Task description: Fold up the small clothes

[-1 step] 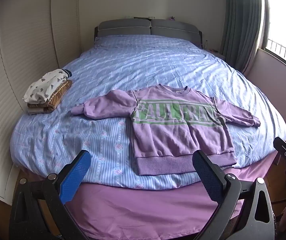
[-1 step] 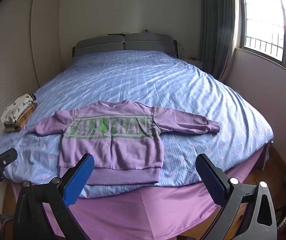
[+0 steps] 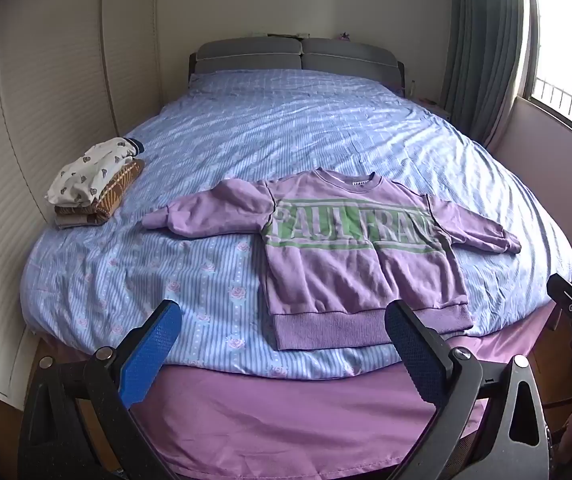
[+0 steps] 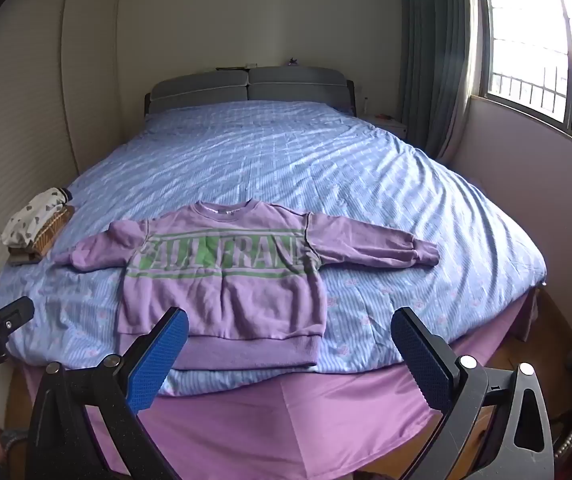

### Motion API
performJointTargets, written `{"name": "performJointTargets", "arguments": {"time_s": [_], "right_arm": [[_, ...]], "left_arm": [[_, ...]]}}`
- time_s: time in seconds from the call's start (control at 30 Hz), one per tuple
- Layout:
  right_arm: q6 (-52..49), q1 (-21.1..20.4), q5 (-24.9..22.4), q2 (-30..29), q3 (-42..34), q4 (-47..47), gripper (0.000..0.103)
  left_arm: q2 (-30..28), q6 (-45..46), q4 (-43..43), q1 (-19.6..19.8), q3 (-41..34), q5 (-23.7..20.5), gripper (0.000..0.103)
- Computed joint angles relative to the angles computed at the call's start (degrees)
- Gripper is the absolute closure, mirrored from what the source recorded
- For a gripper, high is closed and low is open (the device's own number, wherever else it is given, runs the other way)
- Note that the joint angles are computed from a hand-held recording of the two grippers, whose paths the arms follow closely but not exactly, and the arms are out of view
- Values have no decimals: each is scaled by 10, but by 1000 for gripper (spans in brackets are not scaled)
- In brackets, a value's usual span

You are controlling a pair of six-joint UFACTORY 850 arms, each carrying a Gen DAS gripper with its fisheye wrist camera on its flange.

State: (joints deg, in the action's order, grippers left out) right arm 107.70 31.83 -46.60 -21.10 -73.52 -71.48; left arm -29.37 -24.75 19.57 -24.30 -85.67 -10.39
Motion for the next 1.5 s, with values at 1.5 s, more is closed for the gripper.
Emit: {"name": "performJointTargets", "arguments": {"time_s": [1.5], "right_arm": [[-1,-8,8,2,7,5,0]], "left_arm": [[-1,-20,27,3,1,-1,0]]}}
